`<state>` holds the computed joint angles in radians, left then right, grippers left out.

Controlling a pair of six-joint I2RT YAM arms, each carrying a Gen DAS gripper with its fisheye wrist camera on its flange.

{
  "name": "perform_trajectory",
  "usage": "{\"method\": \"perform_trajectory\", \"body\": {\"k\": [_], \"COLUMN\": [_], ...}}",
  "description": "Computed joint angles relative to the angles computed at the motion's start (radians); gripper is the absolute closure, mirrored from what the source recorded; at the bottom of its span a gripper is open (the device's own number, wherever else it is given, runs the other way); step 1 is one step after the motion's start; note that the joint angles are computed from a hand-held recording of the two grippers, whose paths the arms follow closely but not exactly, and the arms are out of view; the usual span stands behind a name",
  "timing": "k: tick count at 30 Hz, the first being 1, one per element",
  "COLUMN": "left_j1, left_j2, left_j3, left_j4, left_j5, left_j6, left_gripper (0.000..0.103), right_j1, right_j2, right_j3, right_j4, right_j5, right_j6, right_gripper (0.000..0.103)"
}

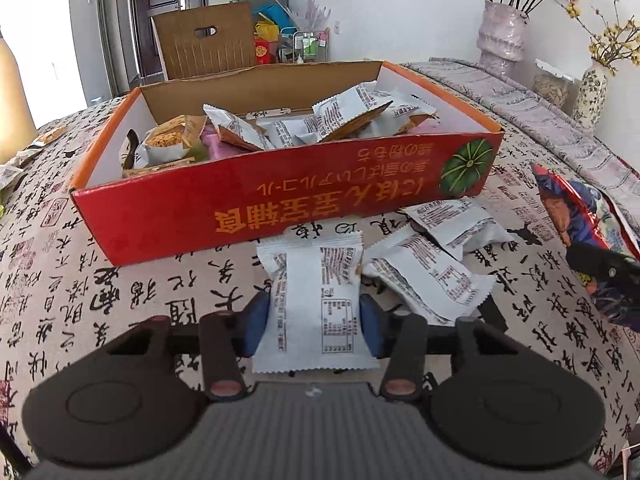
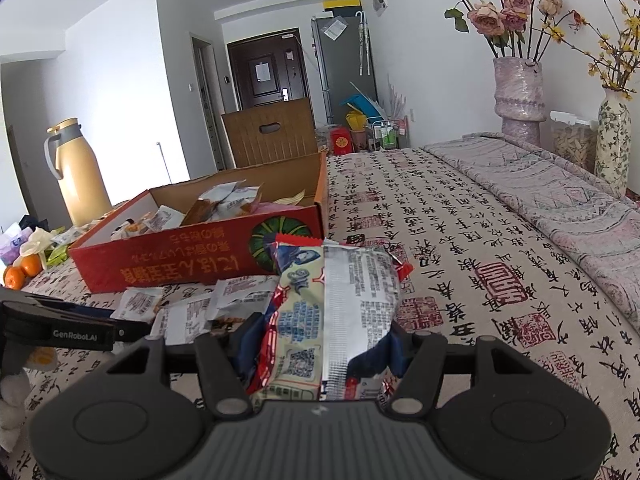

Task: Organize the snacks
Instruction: 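Grasp a blue-and-red printed bag with the right tool while the left tool grasps a white packet, then carry the printed bag and white packet over the box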

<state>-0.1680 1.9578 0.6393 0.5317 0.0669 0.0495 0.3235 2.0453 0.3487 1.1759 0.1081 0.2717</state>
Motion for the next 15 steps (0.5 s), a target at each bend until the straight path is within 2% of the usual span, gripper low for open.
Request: {"method": "perform_trajectory", "body": {"k": [5, 15], "left_j1": [-0.007, -0.045], "left_j2": [-0.023, -0.135], "left_j3": [-0.040, -0.196], "left_j4": [0.034, 0.155], "left_j5": [-0.005, -0.042], "left_j6": [-0.038, -0.103], "left_gripper": [0.060, 0.060], "right_j1": [0.013, 0.069], "right_j2": [-0.002, -0.038], "right_j3": [-0.013, -0.048], "right_j4": [0.011, 0.025], "right_j5": [0.001, 0.024], "right_j6": [-0.001, -0.001], "right_gripper": [0.043, 0.043]}}
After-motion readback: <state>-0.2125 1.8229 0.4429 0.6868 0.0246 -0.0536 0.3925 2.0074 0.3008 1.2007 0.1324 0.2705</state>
